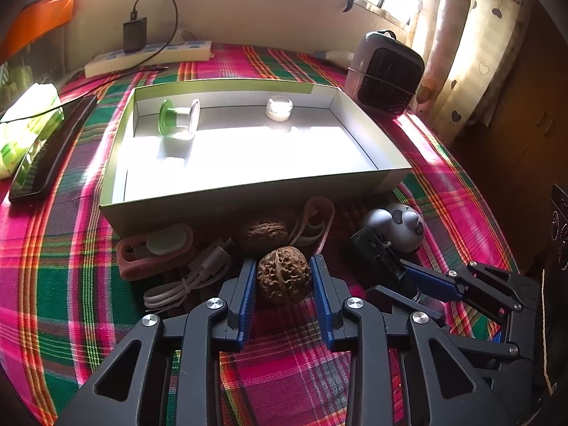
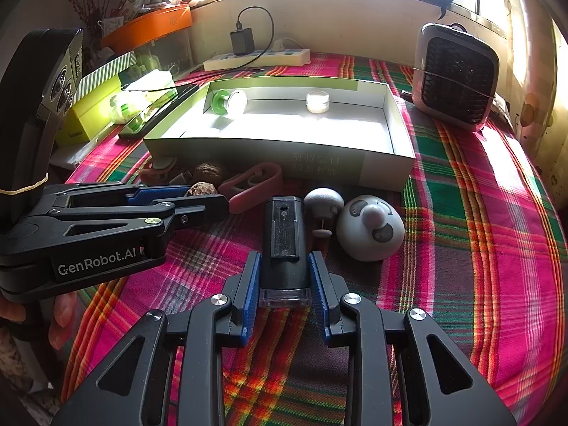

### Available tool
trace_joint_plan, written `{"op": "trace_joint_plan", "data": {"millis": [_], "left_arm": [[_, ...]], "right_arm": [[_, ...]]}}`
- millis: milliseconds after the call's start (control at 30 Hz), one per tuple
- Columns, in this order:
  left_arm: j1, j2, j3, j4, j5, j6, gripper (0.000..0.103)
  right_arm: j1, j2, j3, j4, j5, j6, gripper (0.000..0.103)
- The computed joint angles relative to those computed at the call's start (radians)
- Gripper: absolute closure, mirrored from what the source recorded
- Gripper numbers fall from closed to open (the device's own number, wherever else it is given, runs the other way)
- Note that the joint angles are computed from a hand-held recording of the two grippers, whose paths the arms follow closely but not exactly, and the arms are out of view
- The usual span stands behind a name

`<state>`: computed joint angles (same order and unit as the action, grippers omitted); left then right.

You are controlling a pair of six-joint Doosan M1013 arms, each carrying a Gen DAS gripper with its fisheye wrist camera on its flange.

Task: Organize objects
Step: 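Grasp the walnut with the left gripper while the right gripper grasps the black flashlight, then lift and carry the walnut and the black flashlight into the white box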

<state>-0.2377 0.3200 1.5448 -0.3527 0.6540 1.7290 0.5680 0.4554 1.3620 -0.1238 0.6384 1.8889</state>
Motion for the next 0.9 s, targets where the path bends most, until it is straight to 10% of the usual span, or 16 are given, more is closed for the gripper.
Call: {"op": "trace_joint_plan", "data": {"millis": [900], "left_arm": [[-0.001, -0.012, 0.01, -0.006, -0.002, 0.017, 0.075]], "right_arm": [[0.0, -0.006, 0.006, -0.014, -0.015, 0.009, 0.074]]}}
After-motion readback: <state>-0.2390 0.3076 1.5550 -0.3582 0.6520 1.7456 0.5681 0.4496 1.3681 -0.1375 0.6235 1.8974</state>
